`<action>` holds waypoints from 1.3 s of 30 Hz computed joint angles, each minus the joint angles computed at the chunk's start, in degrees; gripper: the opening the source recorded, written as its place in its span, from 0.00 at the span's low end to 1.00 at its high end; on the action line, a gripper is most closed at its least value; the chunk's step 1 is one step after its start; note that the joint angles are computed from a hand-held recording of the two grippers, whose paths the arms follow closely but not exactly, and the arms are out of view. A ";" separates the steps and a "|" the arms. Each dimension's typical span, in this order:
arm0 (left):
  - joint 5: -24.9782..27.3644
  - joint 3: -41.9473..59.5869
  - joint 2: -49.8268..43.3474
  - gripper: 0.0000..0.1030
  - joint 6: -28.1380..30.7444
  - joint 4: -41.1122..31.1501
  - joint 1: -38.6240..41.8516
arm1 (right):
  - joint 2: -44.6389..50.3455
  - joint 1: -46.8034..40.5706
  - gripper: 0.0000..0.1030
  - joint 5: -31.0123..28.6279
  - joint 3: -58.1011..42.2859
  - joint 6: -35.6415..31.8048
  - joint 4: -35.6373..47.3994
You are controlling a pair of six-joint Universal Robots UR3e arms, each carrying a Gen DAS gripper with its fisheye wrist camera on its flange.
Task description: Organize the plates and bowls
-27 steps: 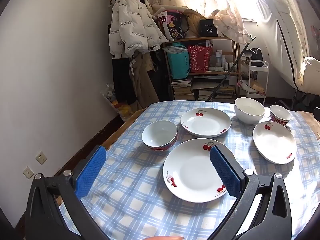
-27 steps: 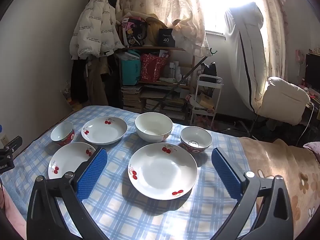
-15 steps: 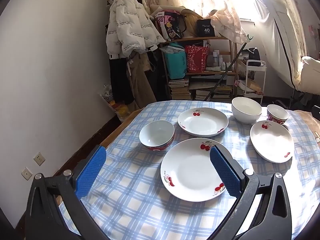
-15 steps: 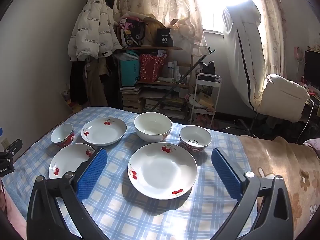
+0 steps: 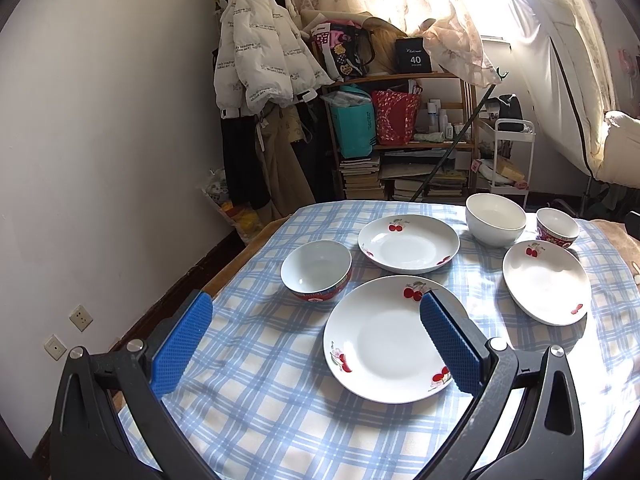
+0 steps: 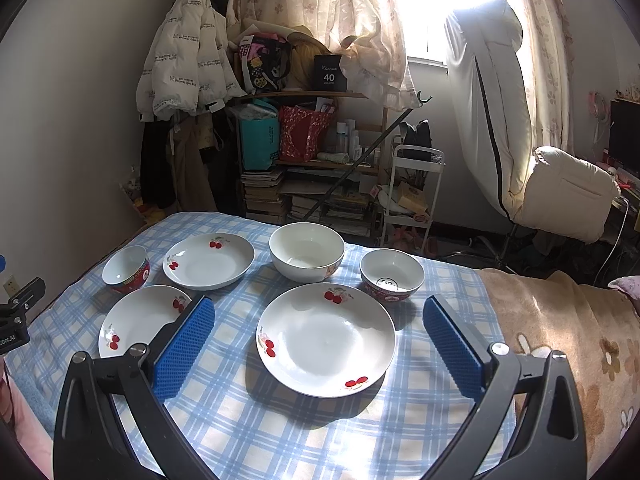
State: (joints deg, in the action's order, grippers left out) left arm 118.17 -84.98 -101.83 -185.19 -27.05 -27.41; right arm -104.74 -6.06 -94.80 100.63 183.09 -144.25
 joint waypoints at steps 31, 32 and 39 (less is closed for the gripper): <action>-0.82 -1.51 0.77 0.99 0.76 1.52 0.53 | 0.53 0.70 1.00 -1.57 0.33 -0.38 -0.40; -0.92 -1.58 0.85 0.99 0.81 1.50 0.63 | 0.48 0.59 1.00 -1.39 0.37 -0.39 -0.40; -0.73 -1.37 0.69 0.99 0.87 1.52 0.54 | 0.40 0.38 1.00 -0.71 0.29 0.63 -0.06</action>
State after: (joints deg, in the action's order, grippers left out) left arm 117.44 -86.35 -101.14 -184.33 -25.53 -26.88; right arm -104.34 -5.68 -95.51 100.92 183.72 -144.31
